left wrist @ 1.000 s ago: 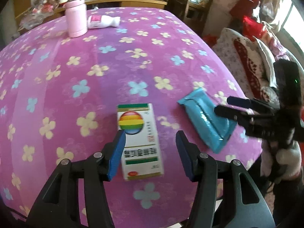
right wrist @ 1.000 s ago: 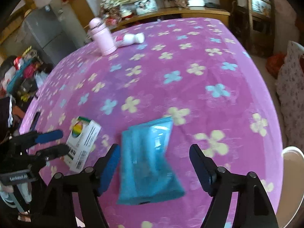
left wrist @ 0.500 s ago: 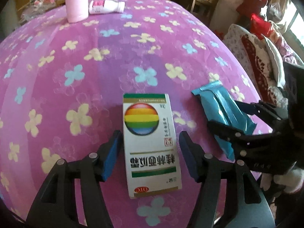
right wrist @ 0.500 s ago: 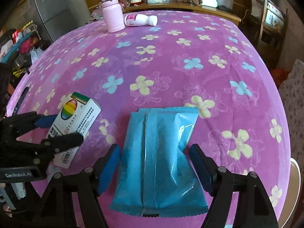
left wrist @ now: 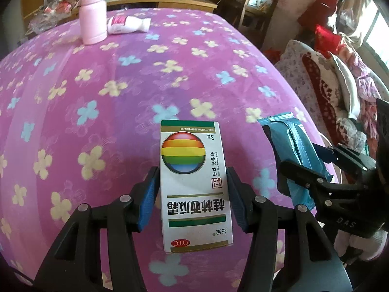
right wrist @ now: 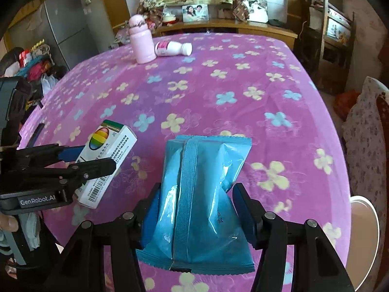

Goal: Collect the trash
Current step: 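Grasp the rainbow-printed medicine box with the left tool while the right grasps the blue packet, then carry the medicine box and blue packet over the white bucket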

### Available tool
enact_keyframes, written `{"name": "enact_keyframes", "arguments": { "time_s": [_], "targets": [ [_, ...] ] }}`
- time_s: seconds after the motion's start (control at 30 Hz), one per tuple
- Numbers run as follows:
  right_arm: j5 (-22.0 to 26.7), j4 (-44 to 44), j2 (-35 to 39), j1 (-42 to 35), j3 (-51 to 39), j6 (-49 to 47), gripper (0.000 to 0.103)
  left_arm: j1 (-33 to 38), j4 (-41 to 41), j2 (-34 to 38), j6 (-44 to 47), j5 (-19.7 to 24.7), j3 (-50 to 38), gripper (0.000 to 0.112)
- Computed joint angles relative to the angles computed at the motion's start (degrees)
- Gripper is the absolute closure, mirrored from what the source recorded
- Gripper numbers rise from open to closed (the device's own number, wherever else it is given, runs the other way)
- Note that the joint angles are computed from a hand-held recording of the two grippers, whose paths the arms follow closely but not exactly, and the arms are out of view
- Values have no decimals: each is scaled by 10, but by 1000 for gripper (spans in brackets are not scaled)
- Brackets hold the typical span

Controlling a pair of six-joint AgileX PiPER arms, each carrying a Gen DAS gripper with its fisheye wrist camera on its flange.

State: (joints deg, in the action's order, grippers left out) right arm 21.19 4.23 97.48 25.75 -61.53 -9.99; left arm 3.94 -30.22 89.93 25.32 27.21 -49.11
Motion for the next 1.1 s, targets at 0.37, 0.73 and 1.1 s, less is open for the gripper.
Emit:
{"name": "enact_keyframes", "arguments": {
  "time_s": [0.37,0.73,1.1],
  "targets": [
    [-9,31,-69,-44,42,-29,46,-77,82,-15,-110,-21,-21,60],
    [-11,89,-133,-122,88,-101,46,-166,176,0,-220,-24,-68,60],
    [6,180,-174,-231,113,-211,46,-260,233,42,-298,-14,-133,60]
  ]
}}
